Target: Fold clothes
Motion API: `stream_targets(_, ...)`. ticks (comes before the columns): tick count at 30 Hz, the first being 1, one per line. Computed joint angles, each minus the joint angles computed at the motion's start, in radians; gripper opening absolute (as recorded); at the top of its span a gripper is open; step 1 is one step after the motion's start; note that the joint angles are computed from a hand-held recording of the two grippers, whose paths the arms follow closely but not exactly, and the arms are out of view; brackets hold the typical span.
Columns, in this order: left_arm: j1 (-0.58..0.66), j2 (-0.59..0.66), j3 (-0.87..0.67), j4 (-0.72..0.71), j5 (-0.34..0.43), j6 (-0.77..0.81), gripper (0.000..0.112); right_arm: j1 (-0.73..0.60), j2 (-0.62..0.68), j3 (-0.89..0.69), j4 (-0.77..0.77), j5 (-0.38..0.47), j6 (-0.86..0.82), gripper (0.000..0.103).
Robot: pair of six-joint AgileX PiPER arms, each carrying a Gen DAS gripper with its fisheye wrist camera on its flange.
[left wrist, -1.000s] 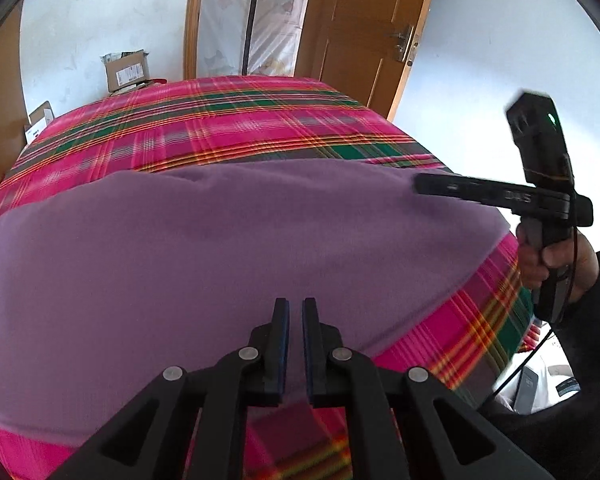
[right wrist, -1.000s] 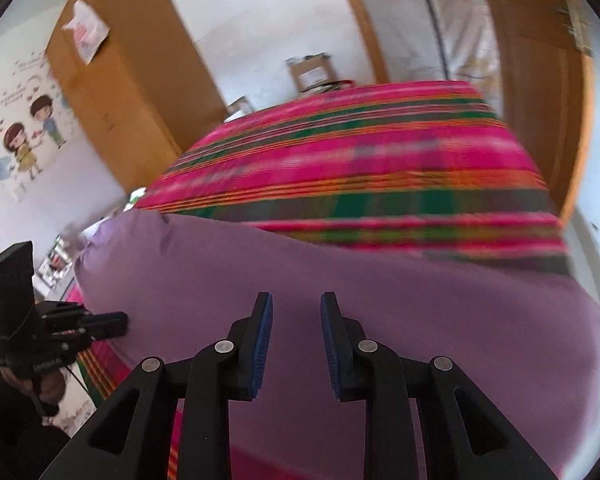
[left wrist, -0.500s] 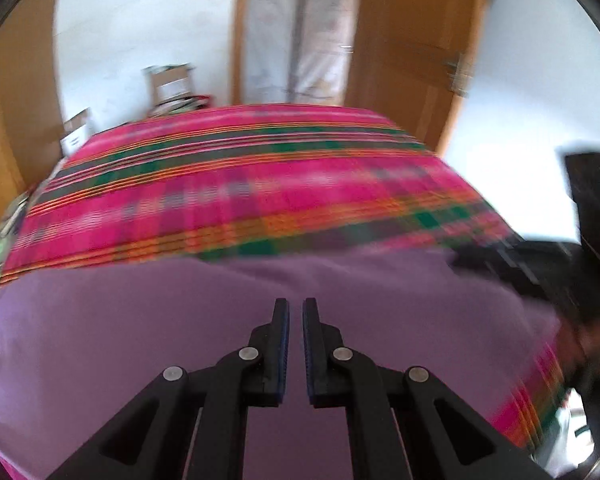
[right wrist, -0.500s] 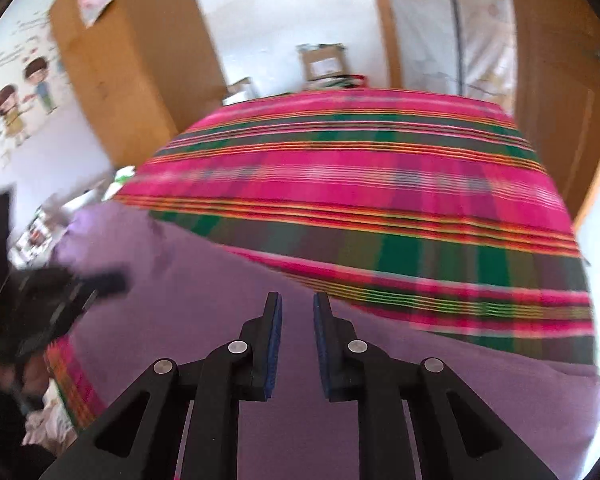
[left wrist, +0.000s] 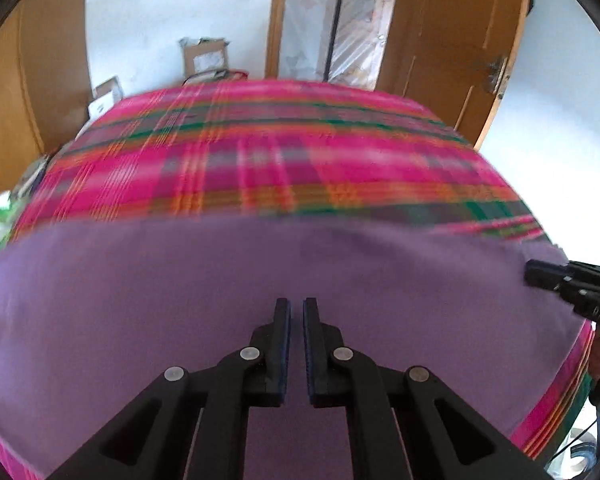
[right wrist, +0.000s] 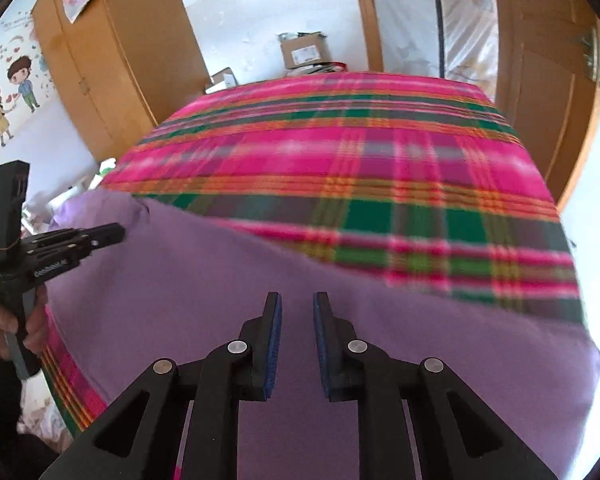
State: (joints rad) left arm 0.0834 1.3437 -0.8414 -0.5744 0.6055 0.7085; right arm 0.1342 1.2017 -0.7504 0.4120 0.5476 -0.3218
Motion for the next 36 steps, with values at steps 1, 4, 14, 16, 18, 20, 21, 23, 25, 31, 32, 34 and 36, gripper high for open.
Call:
stream_targets(1,0.02,-0.016,0.028,-0.029,-0.005,0.034,0.006,0.007,-0.013,0.021,-0.031,-0.008,0.032,0.017)
stream_targets(4,0.074,-0.076,0.093,-0.062,-0.012,0.083,0.006,0.003,-0.071,0.079,-0.047,-0.027,0.036,0.017)
stream_targets(14,0.468,-0.075,0.107,-0.143,0.024,0.235,0.006,0.02,-0.145,0.139,-0.176,-0.043,0.143,0.021)
stream_targets(16,0.526,-0.054,0.086,-0.155,0.048,0.257,0.006,-0.01,-0.152,0.142,-0.145,-0.038,0.122,0.021)
stream_targets(18,0.552,-0.049,0.069,-0.139,0.03,0.256,0.006,-0.025,-0.161,0.14,-0.162,-0.034,0.141,0.021)
stream_targets(20,0.576,-0.02,0.022,-0.157,0.034,0.288,0.006,-0.047,-0.16,0.135,-0.147,-0.03,0.13,0.022)
stream_targets(21,0.587,-0.005,-0.001,-0.166,0.036,0.303,0.006,-0.047,-0.157,0.132,-0.153,-0.031,0.136,0.022)
stream_targets(23,0.561,0.039,-0.058,-0.145,-0.007,0.268,0.006,-0.04,-0.15,0.125,-0.17,-0.036,0.157,0.022)
stream_targets(25,0.545,0.117,-0.144,-0.124,-0.027,0.227,0.006,-0.029,-0.144,0.118,-0.186,-0.041,0.181,0.022)
stream_targets(31,0.529,0.33,-0.396,0.085,-0.02,-0.041,0.006,-0.02,-0.143,0.106,-0.19,-0.04,0.192,0.023)
stream_targets(32,0.524,0.361,-0.427,0.111,-0.015,-0.073,0.006,-0.016,-0.14,0.103,-0.198,-0.041,0.203,0.023)
stream_targets(34,0.52,0.388,-0.443,0.153,-0.02,-0.112,0.006,-0.013,-0.13,0.1,-0.208,-0.044,0.219,0.023)
stream_targets(36,0.527,0.402,-0.438,0.16,-0.013,-0.095,0.006,-0.012,-0.115,0.098,-0.213,-0.049,0.228,0.023)
